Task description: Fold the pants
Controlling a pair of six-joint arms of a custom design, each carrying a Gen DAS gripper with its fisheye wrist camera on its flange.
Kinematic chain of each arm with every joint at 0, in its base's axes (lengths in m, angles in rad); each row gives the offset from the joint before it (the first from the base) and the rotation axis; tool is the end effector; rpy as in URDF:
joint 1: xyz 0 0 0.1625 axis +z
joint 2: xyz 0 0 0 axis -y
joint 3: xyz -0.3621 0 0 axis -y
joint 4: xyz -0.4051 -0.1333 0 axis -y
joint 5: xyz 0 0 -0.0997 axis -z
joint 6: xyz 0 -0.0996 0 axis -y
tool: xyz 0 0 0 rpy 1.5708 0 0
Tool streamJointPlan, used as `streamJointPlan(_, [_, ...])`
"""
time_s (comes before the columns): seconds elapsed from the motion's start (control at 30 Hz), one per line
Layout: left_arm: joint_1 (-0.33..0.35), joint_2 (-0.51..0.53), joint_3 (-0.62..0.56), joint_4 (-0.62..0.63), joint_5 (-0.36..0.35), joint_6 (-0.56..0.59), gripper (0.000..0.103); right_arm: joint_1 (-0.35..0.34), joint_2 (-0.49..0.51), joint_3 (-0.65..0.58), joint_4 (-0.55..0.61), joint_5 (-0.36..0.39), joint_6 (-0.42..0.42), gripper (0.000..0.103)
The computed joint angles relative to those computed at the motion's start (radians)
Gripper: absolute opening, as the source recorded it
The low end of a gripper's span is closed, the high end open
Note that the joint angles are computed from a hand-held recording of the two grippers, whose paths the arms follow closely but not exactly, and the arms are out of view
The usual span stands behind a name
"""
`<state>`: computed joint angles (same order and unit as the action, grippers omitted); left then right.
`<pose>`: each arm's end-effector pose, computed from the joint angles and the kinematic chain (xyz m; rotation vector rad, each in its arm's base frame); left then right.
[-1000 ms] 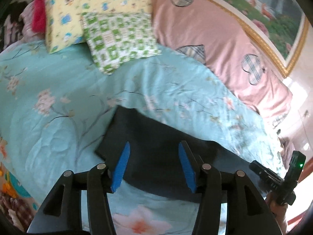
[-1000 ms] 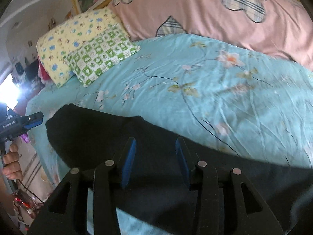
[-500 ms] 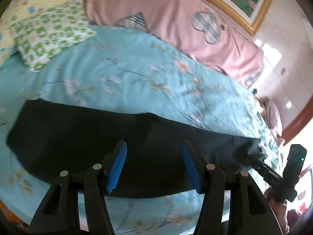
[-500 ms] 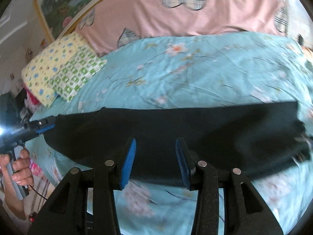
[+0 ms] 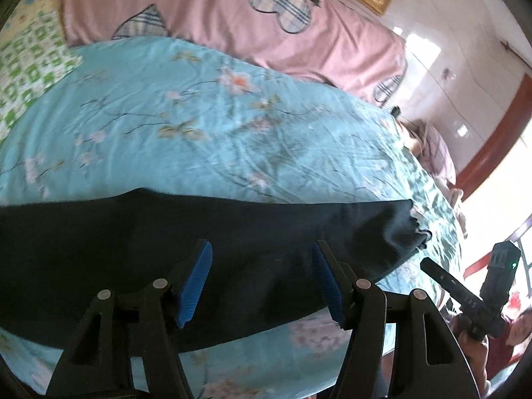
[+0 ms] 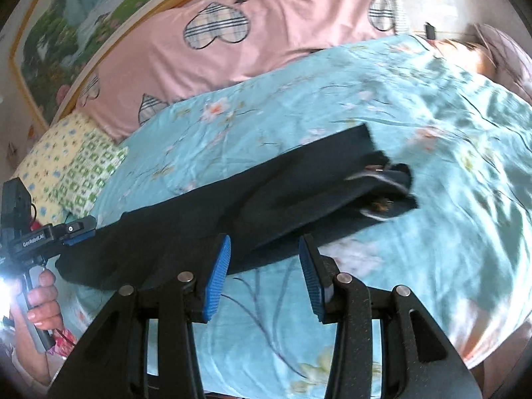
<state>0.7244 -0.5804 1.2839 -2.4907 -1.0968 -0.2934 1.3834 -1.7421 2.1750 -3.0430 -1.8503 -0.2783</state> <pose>-0.4268 -0.6164 0.0339 0.6917 2.7061 -0.6192 0.0222 -0.4511 0.3868 -0.0826 -2.3696 1.2389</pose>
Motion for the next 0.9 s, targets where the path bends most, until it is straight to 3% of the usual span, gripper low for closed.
streamJointPlan(0.37, [-0.022,0.173,-0.245,0.139,-0.066,0.105,0.068,-0.068,-0.055,0.017,0.008,0.025,0.109,0.045])
streamJointPlan(0.47, [-0.024,0.229,-0.333,0.191,-0.083,0.137,0.069,-0.089,-0.065,0.015,0.017,0.047,0.140,0.050])
streamJointPlan(0.83, [-0.024,0.514,-0.803,0.448,-0.127,0.224,0.071,-0.167,-0.070,-0.012,0.091,0.171,0.258,0.056])
streamJointPlan(0.9, [-0.024,0.593,-0.939,0.526,-0.128,0.240,0.071,-0.181,-0.061,-0.027,0.105,0.195,0.293,0.059])
